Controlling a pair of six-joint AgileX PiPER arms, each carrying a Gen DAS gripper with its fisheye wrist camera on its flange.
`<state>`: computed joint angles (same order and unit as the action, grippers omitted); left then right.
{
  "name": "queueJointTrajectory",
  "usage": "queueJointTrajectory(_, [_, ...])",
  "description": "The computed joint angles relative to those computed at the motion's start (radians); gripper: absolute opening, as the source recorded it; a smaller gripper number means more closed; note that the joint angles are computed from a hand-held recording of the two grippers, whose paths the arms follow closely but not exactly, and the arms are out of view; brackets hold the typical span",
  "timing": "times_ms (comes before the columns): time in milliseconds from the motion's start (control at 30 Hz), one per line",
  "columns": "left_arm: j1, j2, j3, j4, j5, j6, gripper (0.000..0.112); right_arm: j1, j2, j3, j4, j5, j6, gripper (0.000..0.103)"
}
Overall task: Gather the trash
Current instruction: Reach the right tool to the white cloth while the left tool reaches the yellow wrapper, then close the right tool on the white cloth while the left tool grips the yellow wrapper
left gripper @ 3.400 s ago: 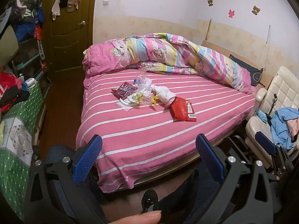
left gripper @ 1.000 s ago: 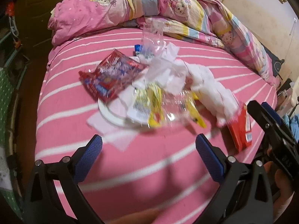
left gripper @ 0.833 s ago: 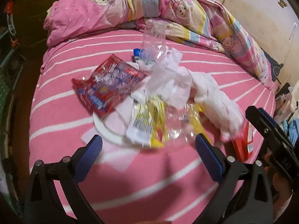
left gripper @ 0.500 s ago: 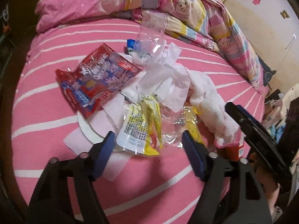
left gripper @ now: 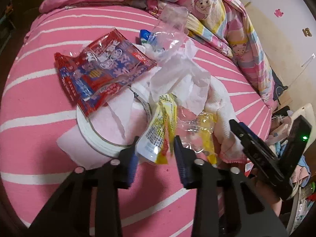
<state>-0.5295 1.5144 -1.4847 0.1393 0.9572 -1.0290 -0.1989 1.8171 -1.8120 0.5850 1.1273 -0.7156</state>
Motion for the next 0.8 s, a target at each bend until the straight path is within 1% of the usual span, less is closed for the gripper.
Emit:
queueJointTrajectory(67, [0.003, -0.009, 0.017, -0.013, -0.027, 0.004, 0.024, 0.001, 0.003, -0.004, 0.0, -0.002, -0.003, 0.054])
queueJointTrajectory(133, [0.002, -0.017, 0.027, -0.017, -0.04, 0.002, 0.019, 0.003, 0.004, 0.001, -0.007, -0.007, -0.01, 0.052])
queueJointTrajectory(167, [-0.003, -0.022, 0.031, -0.01, -0.046, -0.003, 0.018, 0.002, 0.007, 0.003, -0.012, -0.009, -0.01, 0.043])
queueJointTrajectory(200, [-0.006, -0.024, 0.031, -0.007, -0.05, -0.001, 0.015, 0.003, 0.01, -0.001, -0.017, -0.007, -0.004, 0.023])
queueJointTrajectory(233, [-0.015, -0.028, 0.031, 0.006, -0.054, -0.006, 0.014, 0.003, 0.014, -0.009, -0.022, -0.003, 0.002, 0.011])
queueJointTrajectory(267, [-0.021, -0.032, 0.03, 0.016, -0.055, -0.012, 0.013, 0.0, 0.022, -0.019, -0.024, 0.004, 0.01, 0.003])
queueJointTrajectory(333, [-0.029, -0.044, 0.032, 0.032, -0.067, -0.02, 0.009, -0.016, 0.036, -0.039, 0.001, 0.028, 0.022, 0.002])
queueJointTrajectory(400, [-0.032, -0.058, 0.04, 0.039, -0.082, -0.03, 0.008, -0.029, 0.042, -0.053, 0.026, 0.046, 0.022, 0.002])
queueJointTrajectory(567, [-0.044, -0.096, 0.05, 0.07, -0.093, -0.06, 0.007, -0.069, 0.02, -0.057, 0.125, 0.052, 0.002, 0.002])
queueJointTrajectory(633, [-0.048, -0.111, 0.058, 0.08, -0.096, -0.072, 0.007, -0.087, -0.001, -0.046, 0.162, 0.041, -0.013, 0.002])
queueJointTrajectory(733, [-0.059, -0.138, 0.074, 0.108, -0.089, -0.098, 0.007, -0.1, -0.022, -0.033, 0.176, 0.027, -0.022, 0.002])
queueJointTrajectory(800, [-0.06, -0.154, 0.085, 0.114, -0.088, -0.104, 0.007, -0.125, -0.014, -0.049, 0.212, 0.06, -0.009, 0.002])
